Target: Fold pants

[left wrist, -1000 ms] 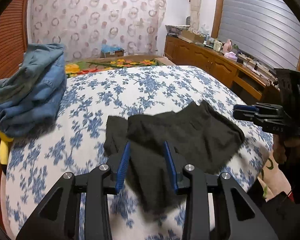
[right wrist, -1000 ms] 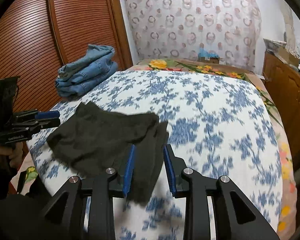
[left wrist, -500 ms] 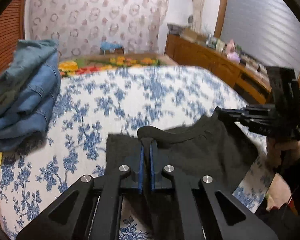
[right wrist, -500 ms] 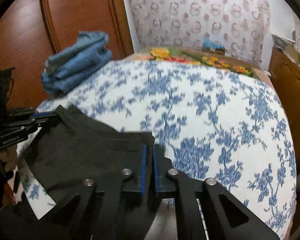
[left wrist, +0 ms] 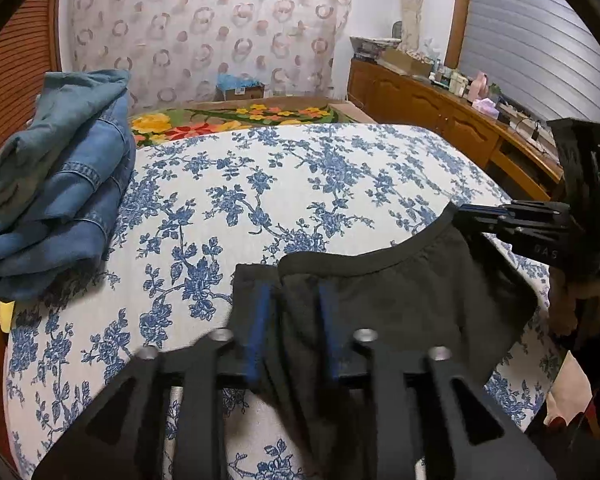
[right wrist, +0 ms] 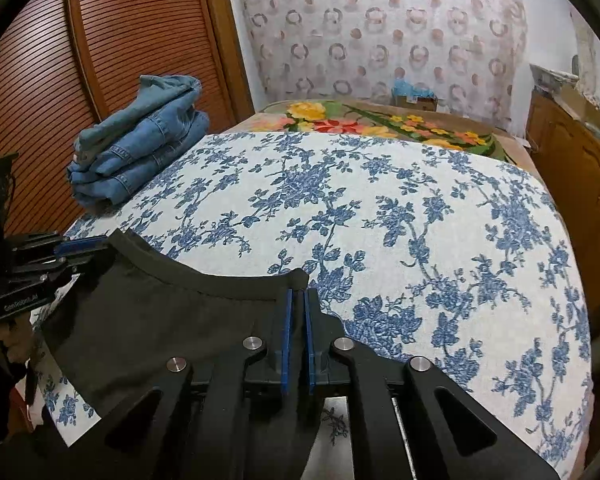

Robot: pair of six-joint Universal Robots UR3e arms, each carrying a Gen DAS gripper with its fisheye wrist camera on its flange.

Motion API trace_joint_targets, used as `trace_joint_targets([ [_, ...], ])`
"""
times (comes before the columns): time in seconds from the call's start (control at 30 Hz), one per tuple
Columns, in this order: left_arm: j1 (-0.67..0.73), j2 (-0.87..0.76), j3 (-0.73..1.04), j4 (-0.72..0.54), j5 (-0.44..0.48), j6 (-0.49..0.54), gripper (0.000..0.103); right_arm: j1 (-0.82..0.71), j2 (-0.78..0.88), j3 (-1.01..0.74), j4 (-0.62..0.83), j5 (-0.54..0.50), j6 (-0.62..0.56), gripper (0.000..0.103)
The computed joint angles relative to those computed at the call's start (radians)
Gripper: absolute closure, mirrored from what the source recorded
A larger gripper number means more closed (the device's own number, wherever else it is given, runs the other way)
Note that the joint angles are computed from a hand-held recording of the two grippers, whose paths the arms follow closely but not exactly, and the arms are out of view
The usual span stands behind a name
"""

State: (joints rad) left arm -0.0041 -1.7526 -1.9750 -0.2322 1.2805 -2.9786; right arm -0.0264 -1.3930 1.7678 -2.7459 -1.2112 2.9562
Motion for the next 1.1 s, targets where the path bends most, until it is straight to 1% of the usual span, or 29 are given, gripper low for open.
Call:
trace_joint_targets([
  [0.03,0.006,0.010,-0.013,0.008,-0.010,-0.001,0.056,-0.002,-0.008,0.003,0.002,-0.003,0.001,0.085],
  [0.07,0.013,0.022,-0.028,0.018,-0.022,-0.002,0.054,-0.007,-0.024,0.013,0.006,0.002,0.000,0.082],
  [0.1,0.018,0.033,-0.038,0.018,-0.029,0.000,0.054,-0.013,-0.040,0.025,0.012,0.009,-0.001,0.077],
  [0.23,0.017,0.053,-0.057,0.008,-0.024,0.004,0.054,-0.017,-0.095,0.066,0.050,0.009,-0.028,0.067],
  [0.37,0.015,0.057,-0.080,0.007,-0.011,0.013,0.054,-0.023,-0.154,0.121,0.091,0.025,-0.067,0.063],
  [0.43,0.015,0.049,-0.085,0.009,-0.005,0.016,0.054,-0.022,-0.178,0.150,0.098,0.021,-0.079,0.057],
  [0.57,0.020,0.016,-0.075,0.014,0.012,0.015,0.054,-0.017,-0.182,0.165,0.105,-0.001,-0.095,0.054],
  [0.7,0.001,-0.031,-0.047,0.037,0.087,0.014,0.054,0.007,-0.136,0.130,0.104,-0.057,-0.068,0.053],
  [0.83,0.029,-0.055,-0.039,0.035,0.056,0.020,0.050,0.001,-0.135,0.132,0.097,-0.043,-0.056,0.051],
  [0.93,0.051,-0.047,-0.041,0.016,0.019,0.027,0.050,0.005,-0.136,0.149,0.070,-0.049,-0.056,0.051],
  [1.1,0.064,-0.043,-0.040,0.001,-0.008,0.035,0.050,0.024,-0.134,0.169,0.025,-0.074,-0.049,0.051],
])
